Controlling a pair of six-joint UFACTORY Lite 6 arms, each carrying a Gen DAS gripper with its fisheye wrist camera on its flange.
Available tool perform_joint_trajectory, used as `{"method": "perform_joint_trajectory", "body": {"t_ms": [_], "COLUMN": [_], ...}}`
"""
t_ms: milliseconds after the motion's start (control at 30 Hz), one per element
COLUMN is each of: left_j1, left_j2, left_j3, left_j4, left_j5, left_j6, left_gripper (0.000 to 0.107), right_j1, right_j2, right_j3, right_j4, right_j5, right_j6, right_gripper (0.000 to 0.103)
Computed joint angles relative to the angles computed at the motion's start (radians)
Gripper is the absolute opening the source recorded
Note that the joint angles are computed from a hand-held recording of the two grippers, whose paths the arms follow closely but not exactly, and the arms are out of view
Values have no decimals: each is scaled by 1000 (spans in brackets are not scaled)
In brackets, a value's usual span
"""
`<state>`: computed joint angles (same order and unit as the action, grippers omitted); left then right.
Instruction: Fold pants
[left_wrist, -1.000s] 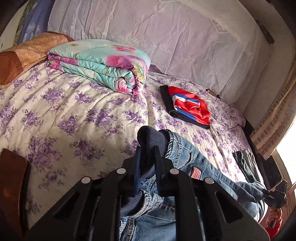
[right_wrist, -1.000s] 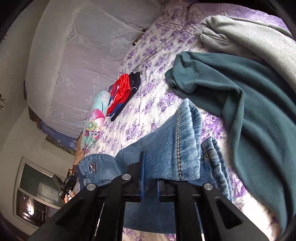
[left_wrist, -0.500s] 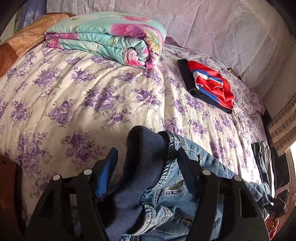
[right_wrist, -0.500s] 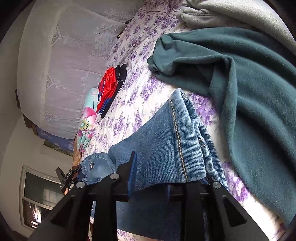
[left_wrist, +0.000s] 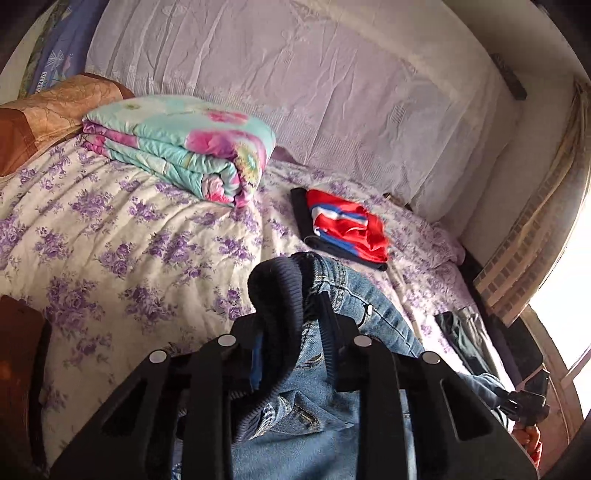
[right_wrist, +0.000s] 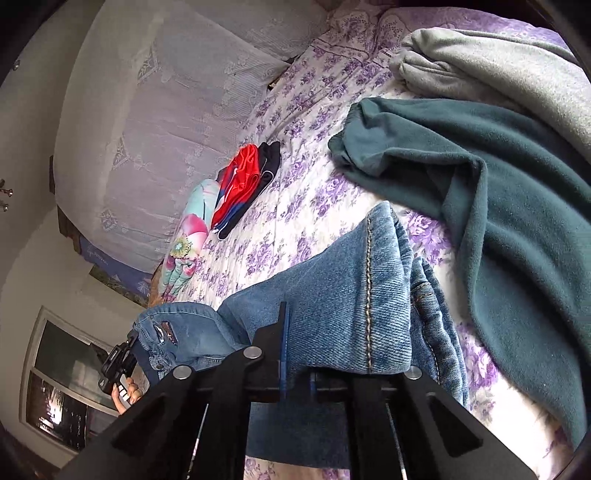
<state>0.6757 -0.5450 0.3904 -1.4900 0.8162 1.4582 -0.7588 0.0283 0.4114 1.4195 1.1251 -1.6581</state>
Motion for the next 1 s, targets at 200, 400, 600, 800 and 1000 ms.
{"method": "perform_joint_trajectory", "body": {"t_ms": [200,400,600,800,1000], "left_j1": [126,-23,59,92,25], "left_j2": [-153,340,523,607,594], "left_j3": [-45,213,202,225,207], "left_j4": [52,-192,-274,-305,-410], "left_j5": [118,-51,-59,-44,-152], "left_j6": [-40,-6,157,188,305], "left_gripper": [24,12,12,12,13], "right_j1": [-2,277,296,375,538], "right_j2": [0,348,233,481,682], "right_j3": [75,662,586,664,872], "right_j4": [-47,199,192,169,243], "right_j5": [71,-49,-260,-309,-385], "right_j6": [157,537,307,313,413], "right_gripper": [8,73,73,61,60]}}
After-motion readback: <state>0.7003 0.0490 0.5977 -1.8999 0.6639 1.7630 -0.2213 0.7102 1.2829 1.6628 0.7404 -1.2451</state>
